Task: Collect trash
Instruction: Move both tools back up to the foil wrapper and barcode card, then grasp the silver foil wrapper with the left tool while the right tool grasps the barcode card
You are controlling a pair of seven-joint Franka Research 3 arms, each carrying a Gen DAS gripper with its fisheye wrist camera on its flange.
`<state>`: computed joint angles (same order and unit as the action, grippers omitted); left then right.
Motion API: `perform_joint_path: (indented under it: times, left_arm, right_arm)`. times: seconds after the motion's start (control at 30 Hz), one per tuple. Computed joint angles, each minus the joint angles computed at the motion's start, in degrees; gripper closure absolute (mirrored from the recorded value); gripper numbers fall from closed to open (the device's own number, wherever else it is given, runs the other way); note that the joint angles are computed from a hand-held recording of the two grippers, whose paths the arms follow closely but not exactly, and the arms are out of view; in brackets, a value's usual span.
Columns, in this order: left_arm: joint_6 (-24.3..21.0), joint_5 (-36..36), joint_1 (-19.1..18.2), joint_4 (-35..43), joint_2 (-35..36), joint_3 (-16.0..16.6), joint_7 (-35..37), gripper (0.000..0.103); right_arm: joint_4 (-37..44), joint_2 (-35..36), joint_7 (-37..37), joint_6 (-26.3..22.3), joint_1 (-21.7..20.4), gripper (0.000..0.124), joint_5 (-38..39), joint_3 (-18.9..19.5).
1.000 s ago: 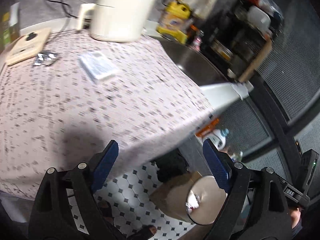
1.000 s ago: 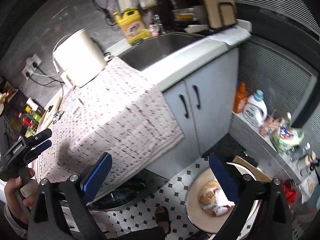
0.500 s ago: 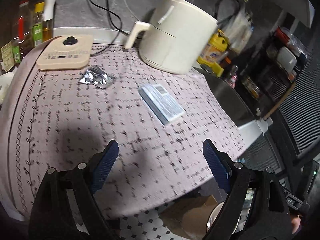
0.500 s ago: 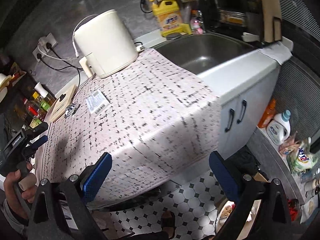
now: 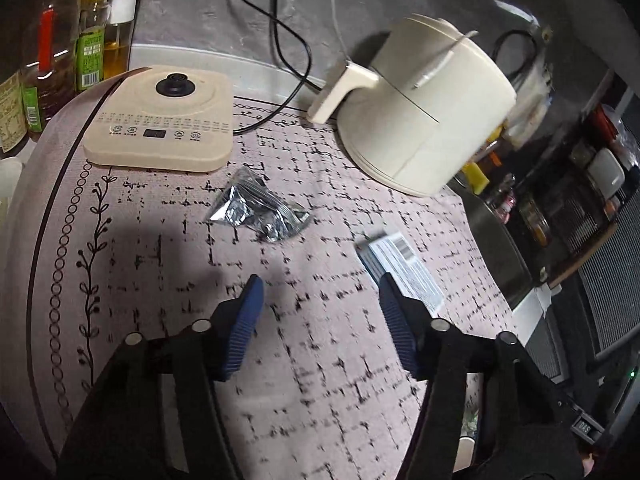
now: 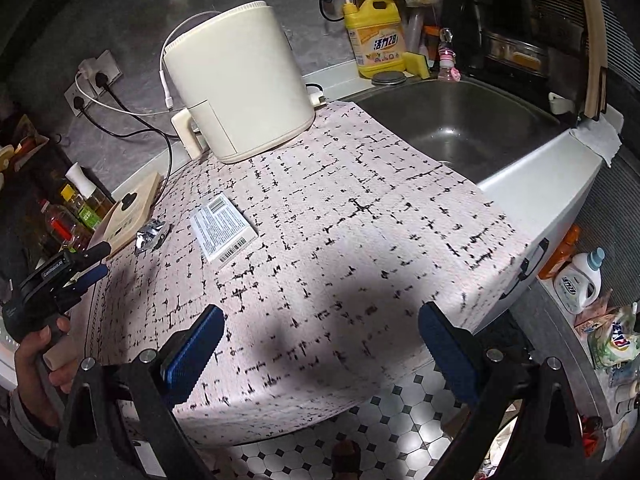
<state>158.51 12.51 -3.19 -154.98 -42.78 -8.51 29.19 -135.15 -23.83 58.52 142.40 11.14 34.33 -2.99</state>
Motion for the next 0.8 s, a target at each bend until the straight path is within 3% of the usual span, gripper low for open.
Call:
perform_joint_path:
  times: [0.23, 0.33, 0.53, 0.8]
  left_arm:
    - [4.57, -1.23, 1.41, 2.17, 6.56, 4.2, 3.95, 0.055]
    - [5.28, -1.67, 2.73, 3.55, 9.19, 3.87, 4.17, 0.055]
    - [1.71, 1.86, 7.94, 7.73, 14.26, -0.17, 0.08, 0.049]
    - [-3.29, 6.47, 8.68, 11.89, 18.98, -0.84, -3.97, 0.048]
  right_arm:
    - [1.34, 2.85, 4.38, 1.97, 0.0, 0.029, -2.84, 2.25]
    - [1.74, 3.63, 5.96, 2.52, 0.11, 0.029, -4.12, 2.71]
    - [2.67, 5.19, 8.34, 3.62, 0.72, 0.029, -5.85, 3.35]
    - [3.84, 6.91, 9.77, 4.19, 1.93, 0.029, -6.95, 3.99]
